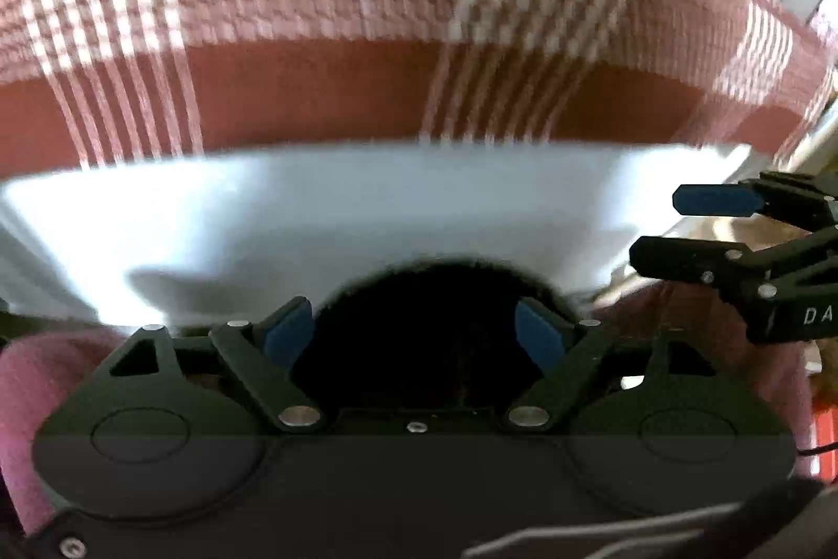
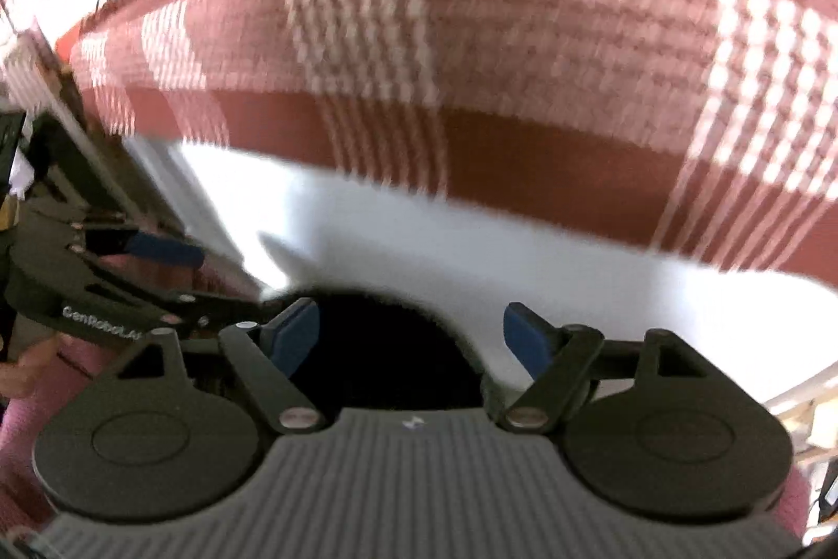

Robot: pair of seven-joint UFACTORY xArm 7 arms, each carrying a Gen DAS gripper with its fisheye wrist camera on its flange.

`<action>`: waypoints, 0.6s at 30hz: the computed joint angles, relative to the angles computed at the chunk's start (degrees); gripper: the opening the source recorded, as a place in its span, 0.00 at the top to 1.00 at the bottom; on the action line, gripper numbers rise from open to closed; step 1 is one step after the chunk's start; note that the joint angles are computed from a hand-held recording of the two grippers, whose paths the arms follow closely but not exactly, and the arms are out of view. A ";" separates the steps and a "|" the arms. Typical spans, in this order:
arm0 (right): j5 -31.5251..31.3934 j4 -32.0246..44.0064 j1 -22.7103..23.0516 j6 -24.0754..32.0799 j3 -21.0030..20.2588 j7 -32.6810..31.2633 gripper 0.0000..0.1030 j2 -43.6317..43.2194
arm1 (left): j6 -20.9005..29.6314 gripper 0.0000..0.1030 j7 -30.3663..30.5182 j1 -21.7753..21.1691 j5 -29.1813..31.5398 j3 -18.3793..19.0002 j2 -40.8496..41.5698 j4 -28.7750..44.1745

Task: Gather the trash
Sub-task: 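Open both grippers to drop the wrappers into the bin, then raise both open grippers back over the tablecloth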

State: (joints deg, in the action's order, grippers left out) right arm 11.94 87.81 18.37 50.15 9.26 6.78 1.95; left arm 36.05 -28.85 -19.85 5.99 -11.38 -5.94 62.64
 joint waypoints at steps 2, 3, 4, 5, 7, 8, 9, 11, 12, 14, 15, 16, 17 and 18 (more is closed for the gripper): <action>-0.80 1.75 -0.32 -1.56 -0.35 0.00 0.16 0.62 | -0.80 0.17 0.49 0.38 -0.32 0.49 -0.01 1.49; -1.39 2.83 -0.44 -2.18 -0.47 0.09 0.15 1.05 | -1.21 0.16 0.57 0.59 -0.26 0.62 0.08 2.29; -2.00 4.13 -0.55 -2.64 -0.57 0.25 0.15 1.62 | -1.77 0.16 0.53 0.84 0.07 0.72 0.18 3.17; -2.52 5.26 -0.67 -3.29 -0.68 0.24 0.15 2.05 | -2.40 0.15 0.15 1.05 0.83 0.66 0.49 4.09; -3.94 7.83 -0.81 -4.13 -0.87 0.53 0.14 3.08 | -3.81 0.14 -0.61 1.53 2.84 0.63 0.88 5.82; -4.93 9.27 -0.77 -4.39 -0.93 0.87 0.14 3.81 | -4.42 0.14 -1.02 1.70 3.86 0.59 1.01 6.61; -5.85 10.64 -0.76 -4.78 -1.03 1.08 0.14 4.45 | -5.07 0.13 -1.31 1.85 4.76 0.58 1.11 7.32; -7.91 13.41 -0.43 -4.97 -1.15 2.04 0.14 5.78 | -6.11 0.12 -1.72 2.11 6.34 0.58 1.02 8.66; -9.00 14.49 -0.28 -5.14 -1.29 2.48 0.14 6.32 | -6.65 0.12 -2.14 2.25 7.42 0.49 1.10 9.33; -11.23 16.78 0.05 -5.33 -1.65 3.46 0.14 7.59 | -6.73 0.11 -2.35 2.54 8.84 0.62 1.70 11.66; -12.29 18.13 0.30 -5.14 -1.81 4.08 0.14 8.36 | -6.76 0.11 -3.11 2.71 9.91 0.61 2.05 12.64; -13.36 19.70 0.58 -4.80 -2.02 4.91 0.14 9.23 | -6.47 0.11 -3.90 2.77 10.86 0.55 2.94 14.07; -13.70 20.54 0.51 -4.75 -2.24 5.24 0.14 9.58 | -6.15 0.11 -4.32 2.74 11.37 0.66 3.55 15.31; -13.91 20.55 0.44 -4.95 -2.39 5.57 0.13 9.34 | -5.90 0.11 -4.69 2.68 11.85 0.82 4.04 16.47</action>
State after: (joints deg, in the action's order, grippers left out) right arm -1.97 108.36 18.81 45.20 6.87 12.35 11.29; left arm 30.15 -33.54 -17.16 17.84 -10.55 -1.90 79.11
